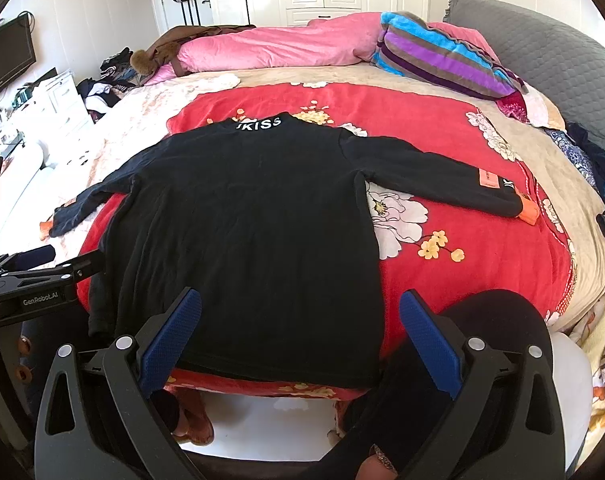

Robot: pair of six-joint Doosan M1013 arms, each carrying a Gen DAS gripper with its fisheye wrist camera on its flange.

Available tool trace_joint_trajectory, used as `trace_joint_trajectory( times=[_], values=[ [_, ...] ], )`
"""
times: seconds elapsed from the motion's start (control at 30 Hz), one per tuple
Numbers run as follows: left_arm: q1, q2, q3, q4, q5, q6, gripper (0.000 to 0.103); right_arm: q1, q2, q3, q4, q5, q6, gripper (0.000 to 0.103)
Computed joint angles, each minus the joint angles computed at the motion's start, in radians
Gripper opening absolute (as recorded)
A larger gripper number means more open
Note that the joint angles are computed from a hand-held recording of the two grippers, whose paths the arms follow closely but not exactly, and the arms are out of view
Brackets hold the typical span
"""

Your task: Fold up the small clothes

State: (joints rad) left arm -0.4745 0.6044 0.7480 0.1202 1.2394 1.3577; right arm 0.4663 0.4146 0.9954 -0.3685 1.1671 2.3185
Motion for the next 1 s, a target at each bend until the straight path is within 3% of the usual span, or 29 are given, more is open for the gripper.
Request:
trace_joint_trajectory(
  times=[0.5,1.0],
  values=[
    [-0.008,0.037,-0.047,0.001,0.012,0.017,0.095,-0.021,0.017,-0.019,-0.007,0.011,0.004,0.099],
    [-0.012,0.197,-0.332,0.028,0.114,0.010,0.095,-0.073,0.068,-0.080,-0.027,0.025,0.028,0.099]
  ],
)
